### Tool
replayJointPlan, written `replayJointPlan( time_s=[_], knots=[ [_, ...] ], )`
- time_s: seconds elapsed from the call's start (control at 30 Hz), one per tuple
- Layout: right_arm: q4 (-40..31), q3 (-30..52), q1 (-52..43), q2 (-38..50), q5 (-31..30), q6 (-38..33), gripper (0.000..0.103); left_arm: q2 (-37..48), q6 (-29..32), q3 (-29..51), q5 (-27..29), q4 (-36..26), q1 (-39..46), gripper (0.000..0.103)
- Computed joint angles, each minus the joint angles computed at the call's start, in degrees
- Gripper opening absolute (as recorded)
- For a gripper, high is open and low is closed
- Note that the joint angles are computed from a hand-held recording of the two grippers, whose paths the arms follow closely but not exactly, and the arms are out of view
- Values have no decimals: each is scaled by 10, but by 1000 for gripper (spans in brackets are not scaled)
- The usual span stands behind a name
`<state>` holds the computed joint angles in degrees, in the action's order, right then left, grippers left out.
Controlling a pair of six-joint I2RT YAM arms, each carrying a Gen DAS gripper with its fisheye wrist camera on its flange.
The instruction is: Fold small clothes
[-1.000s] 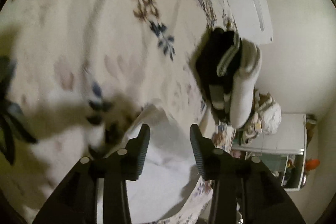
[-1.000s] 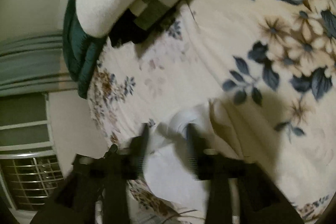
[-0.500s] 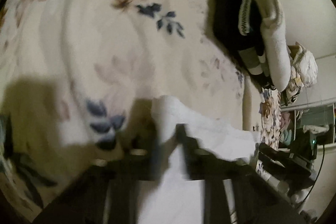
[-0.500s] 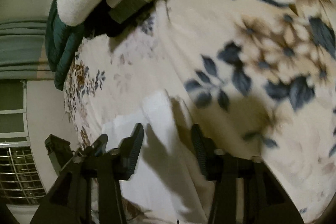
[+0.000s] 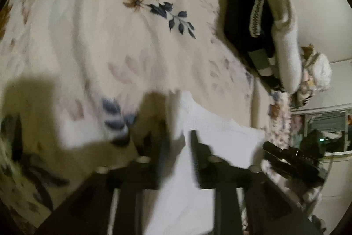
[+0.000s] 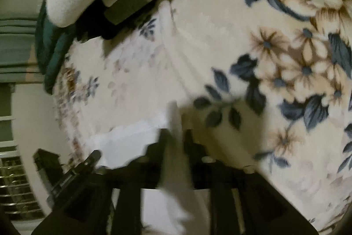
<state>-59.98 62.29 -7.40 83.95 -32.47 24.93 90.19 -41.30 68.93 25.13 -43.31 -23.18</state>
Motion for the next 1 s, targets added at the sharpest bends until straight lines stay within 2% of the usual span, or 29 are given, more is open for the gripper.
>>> replayJointPlan(
  time_s=[0.03,0.1,0.17,0.27,0.37,0.47,0.5,0.53,0.57,0.6,0.63,0.7,0.8,1.0],
  knots=[
    [-11,-4,-10,-8,-11,-11,57,-16,-2,-17,10,5,6,52],
    [-40,-19,-32,-29,-36,-47,65,-53,-11,-63,31,18,16,58],
    [-70,-45,-49,-39,-69,-92,69,-65,-15,-101,60,32,21,58],
    [-80,-114,-60,-32,-121,-148,70,-59,-31,-150,106,81,16,58],
    [-40,-173,-61,-17,-161,-156,70,-37,-46,-159,101,131,-7,58],
    [16,-205,-61,-6,-200,-134,72,-35,-57,-153,81,152,-23,58],
    [28,-210,-60,-3,-211,-125,72,-35,-55,-145,66,149,-32,56],
    [42,-214,-56,-2,-217,-111,71,-36,-50,-138,53,142,-40,38],
    [56,-218,-48,-9,-218,-95,69,-41,-47,-140,52,147,-42,19],
    [61,-219,-44,-13,-218,-91,57,-43,-47,-138,55,146,-45,10],
    [68,-222,-33,-21,-215,-81,37,-43,-45,-128,44,134,-50,10],
    [78,-225,-13,-35,-212,-59,20,-44,-46,-113,29,121,-58,9],
    [83,-219,13,-70,-188,-10,14,-43,-41,-80,16,90,-64,9],
    [0,-131,19,-108,-167,5,12,-33,-17,30,9,0,-63,9]
  ],
)
